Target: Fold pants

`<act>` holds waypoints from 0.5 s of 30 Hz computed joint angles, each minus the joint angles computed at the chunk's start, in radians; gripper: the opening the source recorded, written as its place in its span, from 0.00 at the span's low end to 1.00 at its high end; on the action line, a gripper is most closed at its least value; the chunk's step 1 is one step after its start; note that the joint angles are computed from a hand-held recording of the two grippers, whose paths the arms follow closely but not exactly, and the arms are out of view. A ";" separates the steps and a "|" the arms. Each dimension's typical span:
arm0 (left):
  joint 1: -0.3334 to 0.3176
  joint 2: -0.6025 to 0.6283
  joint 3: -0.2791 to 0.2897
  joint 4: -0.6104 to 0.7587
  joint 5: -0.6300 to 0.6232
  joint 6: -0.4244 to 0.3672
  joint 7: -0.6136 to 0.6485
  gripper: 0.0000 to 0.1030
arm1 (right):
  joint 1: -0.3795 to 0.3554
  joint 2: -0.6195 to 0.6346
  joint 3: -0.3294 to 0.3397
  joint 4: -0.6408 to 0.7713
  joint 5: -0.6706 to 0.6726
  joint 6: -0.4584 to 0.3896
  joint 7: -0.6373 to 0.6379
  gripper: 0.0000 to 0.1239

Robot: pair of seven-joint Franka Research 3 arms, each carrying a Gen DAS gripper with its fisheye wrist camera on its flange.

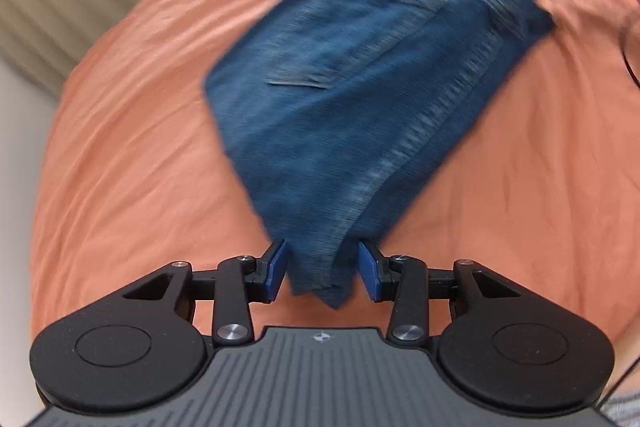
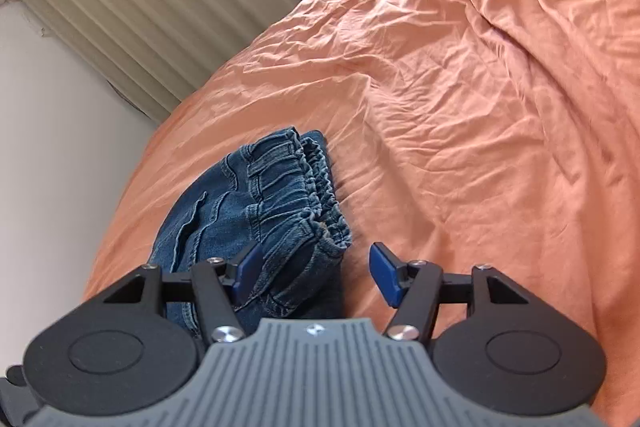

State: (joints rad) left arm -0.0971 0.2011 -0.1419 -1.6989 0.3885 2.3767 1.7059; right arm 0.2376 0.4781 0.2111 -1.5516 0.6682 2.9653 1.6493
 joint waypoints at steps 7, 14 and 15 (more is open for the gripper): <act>-0.068 0.022 0.021 -0.010 0.314 -0.068 -0.024 0.23 | -0.135 0.042 0.166 0.053 0.312 -0.037 -0.243 0.10; -0.052 0.010 0.027 -0.001 0.343 -0.075 -0.049 0.09 | -0.143 -0.020 0.182 0.013 0.456 -0.056 -0.429 0.06; -0.048 0.020 0.024 0.011 0.321 -0.084 -0.045 0.09 | -0.094 -0.021 0.112 0.007 0.371 -0.078 -0.318 0.06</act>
